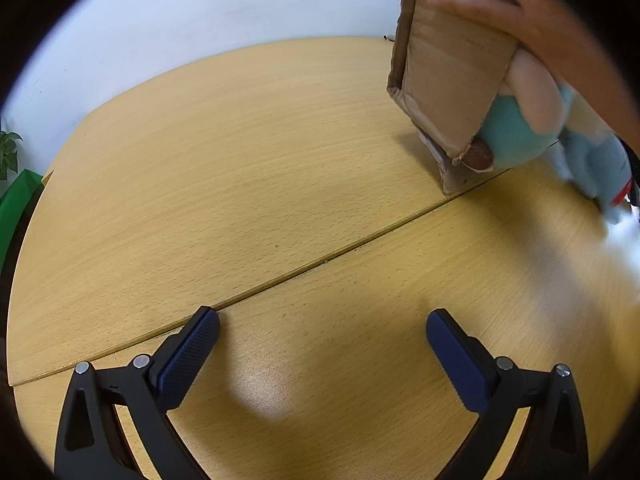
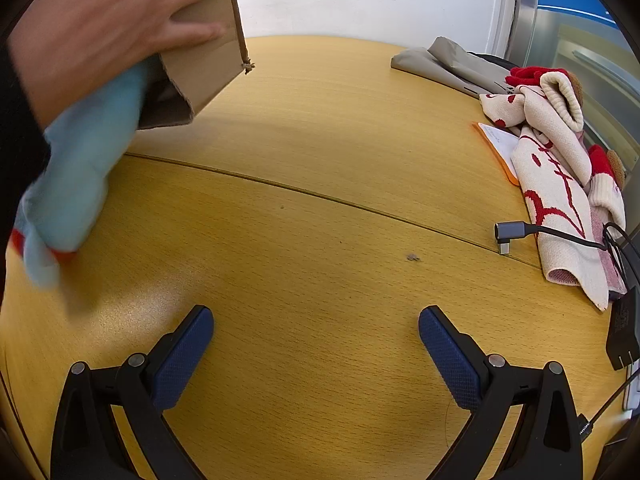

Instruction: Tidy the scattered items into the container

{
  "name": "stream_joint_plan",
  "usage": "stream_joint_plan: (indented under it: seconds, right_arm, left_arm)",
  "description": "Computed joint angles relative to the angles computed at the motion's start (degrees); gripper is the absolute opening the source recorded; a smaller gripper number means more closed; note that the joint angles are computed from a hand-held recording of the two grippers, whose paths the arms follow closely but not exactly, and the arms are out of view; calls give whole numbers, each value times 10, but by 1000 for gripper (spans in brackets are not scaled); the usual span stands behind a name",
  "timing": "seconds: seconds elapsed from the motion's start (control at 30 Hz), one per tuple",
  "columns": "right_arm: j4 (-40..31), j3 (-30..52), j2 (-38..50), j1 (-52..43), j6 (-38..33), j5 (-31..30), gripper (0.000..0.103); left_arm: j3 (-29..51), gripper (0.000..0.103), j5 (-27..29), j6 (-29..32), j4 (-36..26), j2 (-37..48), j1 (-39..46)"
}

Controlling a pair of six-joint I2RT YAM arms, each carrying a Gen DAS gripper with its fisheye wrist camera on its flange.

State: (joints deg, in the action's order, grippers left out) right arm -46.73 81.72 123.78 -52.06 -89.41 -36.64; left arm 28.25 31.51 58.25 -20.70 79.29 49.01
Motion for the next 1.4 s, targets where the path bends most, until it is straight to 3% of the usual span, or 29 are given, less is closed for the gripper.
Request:
stream_joint_plan:
  seconds: [1.4]
  right_arm:
    - [-3, 0, 0, -3, -3, 0, 103]
  left_arm:
    - [-26, 103, -2, -6, 6, -24, -5]
